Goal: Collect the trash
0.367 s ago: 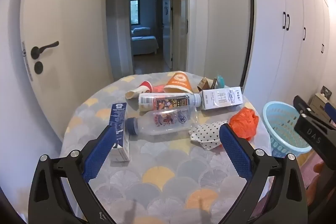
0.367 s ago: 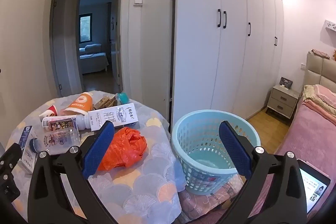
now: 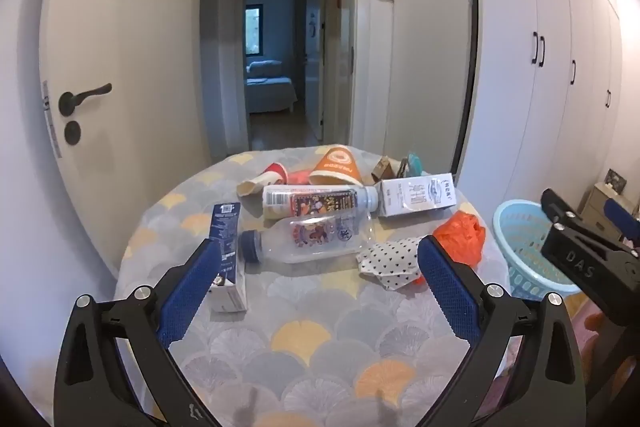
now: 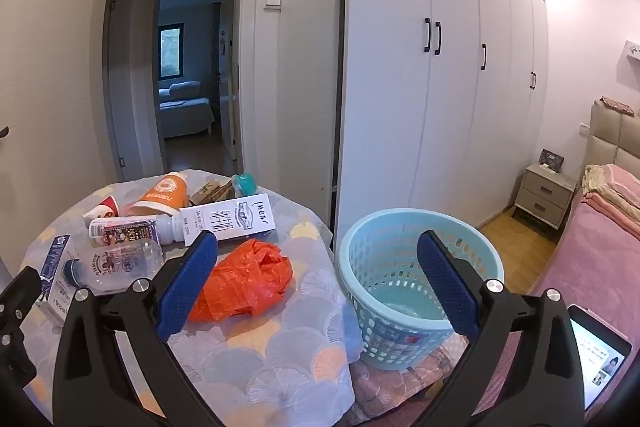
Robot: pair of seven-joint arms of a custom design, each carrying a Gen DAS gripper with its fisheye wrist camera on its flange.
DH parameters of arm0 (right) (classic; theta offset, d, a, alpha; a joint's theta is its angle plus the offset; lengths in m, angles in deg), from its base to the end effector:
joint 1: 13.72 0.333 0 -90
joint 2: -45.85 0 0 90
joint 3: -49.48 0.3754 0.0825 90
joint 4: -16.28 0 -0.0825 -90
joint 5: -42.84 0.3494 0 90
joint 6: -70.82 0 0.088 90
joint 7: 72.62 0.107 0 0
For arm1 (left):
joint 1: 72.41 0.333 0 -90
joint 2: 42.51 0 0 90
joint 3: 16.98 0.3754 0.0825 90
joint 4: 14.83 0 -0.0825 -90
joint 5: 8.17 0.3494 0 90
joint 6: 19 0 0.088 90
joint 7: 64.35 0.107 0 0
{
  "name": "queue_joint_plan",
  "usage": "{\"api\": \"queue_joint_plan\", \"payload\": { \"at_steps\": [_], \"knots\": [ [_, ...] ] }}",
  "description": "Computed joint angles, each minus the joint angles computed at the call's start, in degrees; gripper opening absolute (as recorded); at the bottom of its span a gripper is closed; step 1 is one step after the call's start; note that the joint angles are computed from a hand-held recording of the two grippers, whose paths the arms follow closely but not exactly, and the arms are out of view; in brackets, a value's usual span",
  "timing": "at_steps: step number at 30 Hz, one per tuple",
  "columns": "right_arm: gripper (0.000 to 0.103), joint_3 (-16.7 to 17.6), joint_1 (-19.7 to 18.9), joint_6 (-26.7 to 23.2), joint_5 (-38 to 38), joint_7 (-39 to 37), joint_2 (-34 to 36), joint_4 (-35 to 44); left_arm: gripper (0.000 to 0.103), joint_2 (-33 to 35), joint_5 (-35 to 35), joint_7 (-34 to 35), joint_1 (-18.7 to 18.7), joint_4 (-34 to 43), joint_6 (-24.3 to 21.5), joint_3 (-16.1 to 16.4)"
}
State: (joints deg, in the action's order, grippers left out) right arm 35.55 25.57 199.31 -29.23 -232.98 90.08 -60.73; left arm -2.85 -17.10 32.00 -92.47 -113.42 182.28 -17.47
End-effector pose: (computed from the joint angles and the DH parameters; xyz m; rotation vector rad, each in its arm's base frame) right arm 0.6854 0.3587 0.3716 -1.0834 1.9890 -1.3314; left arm 0.6921 -0.2375 0.3924 -1.3535 1.8059 -1.1124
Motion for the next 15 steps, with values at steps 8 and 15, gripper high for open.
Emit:
{"api": "queue_joint_plan", "payload": {
  "at_steps": [8, 15],
  "knots": [
    [0.095, -0.24, 0.65, 0.03, -0.28, 0.59, -0.36, -0.44, 0.095, -0.34, -1.08, 0.14, -0.85, -0.31, 0.74, 0.92],
    [0.095, -0.05, 0.28, 0.75, -0.69, 0.96, -0.33, -0.44, 0.095, -0.13, -0.76, 0.35, 0.04, -0.55, 1.57, -0.07]
  ]
}}
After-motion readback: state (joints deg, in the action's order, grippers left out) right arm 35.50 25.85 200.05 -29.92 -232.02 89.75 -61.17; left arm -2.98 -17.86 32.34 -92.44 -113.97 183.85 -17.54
